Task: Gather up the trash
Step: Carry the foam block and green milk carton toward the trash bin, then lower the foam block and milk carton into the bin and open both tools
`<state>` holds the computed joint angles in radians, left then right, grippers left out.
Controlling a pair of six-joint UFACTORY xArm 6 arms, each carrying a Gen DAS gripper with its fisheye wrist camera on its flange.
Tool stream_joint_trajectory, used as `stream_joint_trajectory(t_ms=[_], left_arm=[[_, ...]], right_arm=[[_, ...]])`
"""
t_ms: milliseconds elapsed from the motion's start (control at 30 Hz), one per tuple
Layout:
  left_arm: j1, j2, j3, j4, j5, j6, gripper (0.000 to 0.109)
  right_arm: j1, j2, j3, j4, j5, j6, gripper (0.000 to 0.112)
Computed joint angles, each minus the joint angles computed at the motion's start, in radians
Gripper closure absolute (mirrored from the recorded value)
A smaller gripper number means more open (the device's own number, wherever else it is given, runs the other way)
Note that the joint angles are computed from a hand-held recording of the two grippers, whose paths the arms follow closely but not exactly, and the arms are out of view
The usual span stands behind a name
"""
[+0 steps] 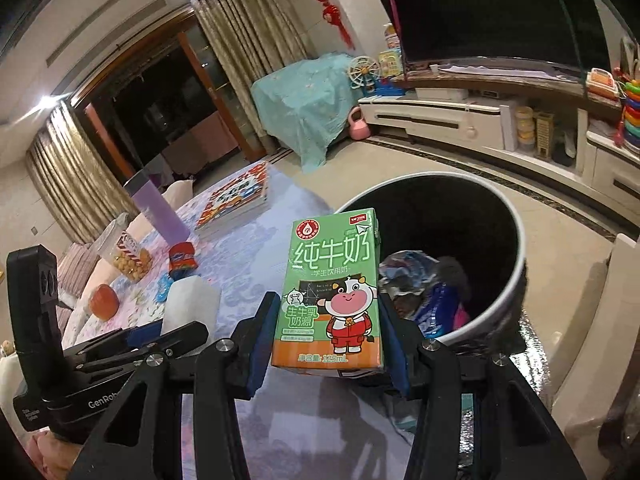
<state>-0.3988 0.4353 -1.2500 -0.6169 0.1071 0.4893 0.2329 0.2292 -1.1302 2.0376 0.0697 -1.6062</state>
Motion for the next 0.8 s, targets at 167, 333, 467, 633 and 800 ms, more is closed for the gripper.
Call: stream_joint_trajectory(t_ms=[167,333,467,633,800], left_arm=[[-0.018,0.022,-0.038,0.064,0.015,-0.051,0.061],[-0.029,0.045,-0.077,0.126,0.034,-0.103,0.061],[-0.036,0.060,-0.103,0.139,0.045,-0.110,0.061],[-0.042,0.086,-0.150,0.159,0.069,-0.118,0.061],[-0.051,0.116,-0.202,0.208,0.090,-0.157,0.061]], right_arm=[[-0.028,-0.012,0.011,0.005,0.005,-0.010,0.063],[-0.058,-0.016,0.015,-0.005,0.012,0.006,0.063],[-0.072,-0.012,0.014,-0.021,0.007,0.017,0.063],[-0.085,0.005,0.002,-0.066,0.007,0.054,0.063],[-0.098,0.020,-0.007,-0.127,0.017,0.108,0.063]])
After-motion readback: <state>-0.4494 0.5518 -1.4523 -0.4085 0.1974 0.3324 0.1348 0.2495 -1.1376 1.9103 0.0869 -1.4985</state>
